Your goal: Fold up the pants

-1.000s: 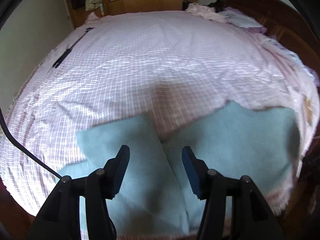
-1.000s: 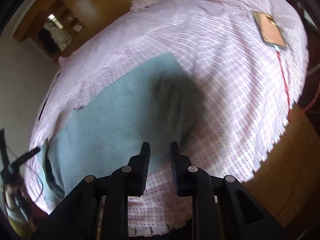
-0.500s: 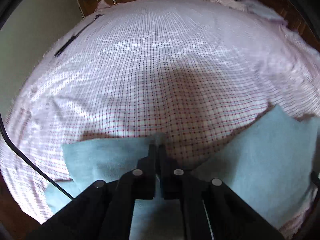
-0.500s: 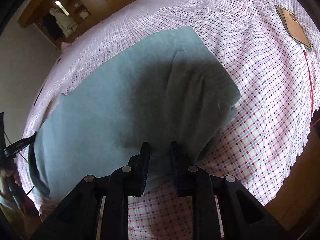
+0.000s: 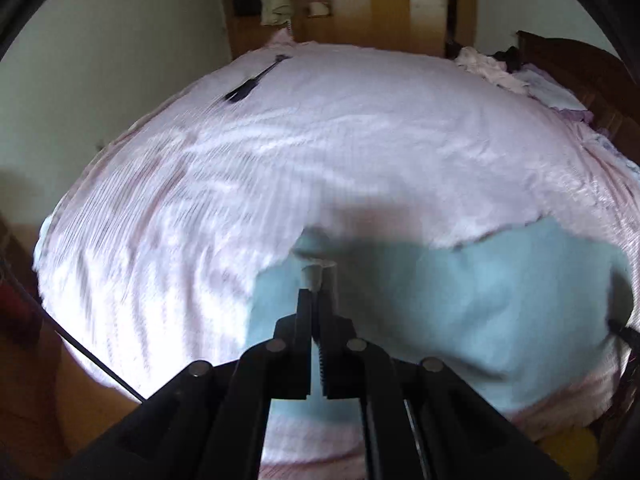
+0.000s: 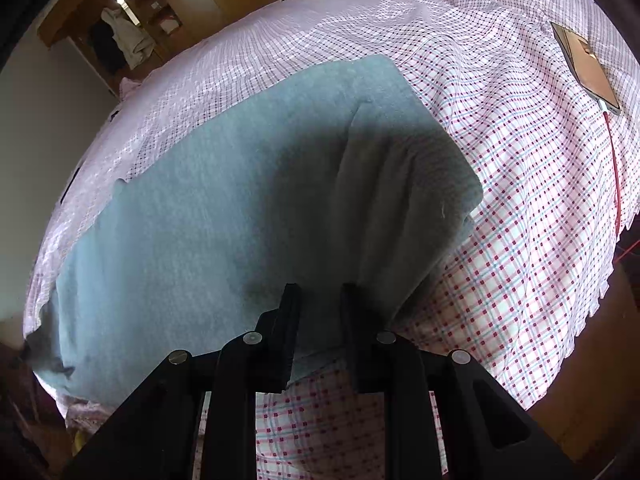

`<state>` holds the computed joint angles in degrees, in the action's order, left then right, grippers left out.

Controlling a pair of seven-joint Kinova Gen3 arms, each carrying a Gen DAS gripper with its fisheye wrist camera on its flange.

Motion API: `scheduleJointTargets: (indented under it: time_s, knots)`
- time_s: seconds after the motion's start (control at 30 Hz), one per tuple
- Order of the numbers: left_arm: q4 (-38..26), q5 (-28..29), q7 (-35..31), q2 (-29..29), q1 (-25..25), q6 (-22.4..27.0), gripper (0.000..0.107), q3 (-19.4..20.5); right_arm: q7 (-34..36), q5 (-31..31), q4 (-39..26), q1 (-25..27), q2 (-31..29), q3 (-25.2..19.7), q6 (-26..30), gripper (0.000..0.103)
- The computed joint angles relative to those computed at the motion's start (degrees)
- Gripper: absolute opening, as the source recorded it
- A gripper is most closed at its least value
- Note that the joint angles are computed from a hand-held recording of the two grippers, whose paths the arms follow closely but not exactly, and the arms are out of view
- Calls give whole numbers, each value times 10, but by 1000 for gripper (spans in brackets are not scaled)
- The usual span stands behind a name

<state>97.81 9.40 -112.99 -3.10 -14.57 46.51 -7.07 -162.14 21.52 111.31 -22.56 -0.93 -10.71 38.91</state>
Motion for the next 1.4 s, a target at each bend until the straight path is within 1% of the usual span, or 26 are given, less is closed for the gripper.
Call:
scheduleJointTargets:
  time_s: [0.07, 0.13, 0.17, 0.27, 0.33, 0.4, 0.47, 0.5, 0.53, 0.6, 0.63, 0.67, 0.73, 0.83, 0.9, 1.07, 1.17, 1.3, 1.4]
  knots:
    - [16, -11, 5, 6, -3, 11, 3, -11, 0, 3, -5, -1, 4, -1, 4, 13]
    - [15, -13, 22, 29, -20, 44, 3, -12, 0, 8, -6, -4, 5, -1, 7, 13]
    - [15, 0, 19, 40, -28, 56, 3, -16, 4, 9, -8, -4, 6, -1, 9, 13]
    - [10, 21, 4, 62, -49, 68, 4, -18, -1, 24, -12, -12, 11, -3, 17, 13]
    - [0, 43, -8, 68, -62, 83, 4, -16, -10, 31, -9, -14, 11, -2, 16, 13]
    - [-8, 49, -12, 63, -68, 88, 7, -14, -24, 38, -3, -15, 8, -1, 7, 13]
    - [-10, 46, -12, 55, -68, 78, 17, -11, -32, 42, 5, -15, 5, -1, -2, 13]
    - [-10, 45, -11, 51, -61, 70, 19, -15, -29, 40, 7, -13, 4, -1, -4, 13]
    - [-13, 51, -19, 49, -66, 64, 22, -10, -29, 39, 10, -12, 2, -1, -7, 13]
    - [-20, 56, -30, 45, -65, 53, 23, -10, -33, 38, 16, -9, -2, -1, -15, 13]
    - [-20, 66, -40, 43, -65, 40, 26, -10, -35, 38, 18, -8, -3, -2, -17, 13]
    - [-20, 78, -55, 43, -65, 31, 35, -11, -35, 37, 20, -7, -4, -3, -19, 13]
    - [-25, 99, -82, 50, -66, 15, 41, -10, -27, 31, 20, -4, -6, -3, -17, 13]
    - [-41, 120, -98, 71, -68, 14, 41, -6, -20, 28, 15, -2, -4, -4, -11, 13]
    - [-43, 119, -89, 80, -67, 6, 41, 0, -22, 30, 11, -3, -1, -5, -7, 13]
    - [-61, 129, -82, 112, -76, 11, 41, 11, -27, 37, 7, -7, 2, -6, -2, 13]
    - [-59, 126, -80, 116, -77, 9, 41, 17, -28, 39, 7, -9, 3, -5, -2, 13]
    - [-29, 153, -124, 100, -85, -21, 41, 23, -24, 38, 7, -9, 4, -3, -3, 14]
    - [-22, 177, -149, 95, -89, -18, 39, 22, -16, 34, 7, -8, 5, -1, -5, 14]
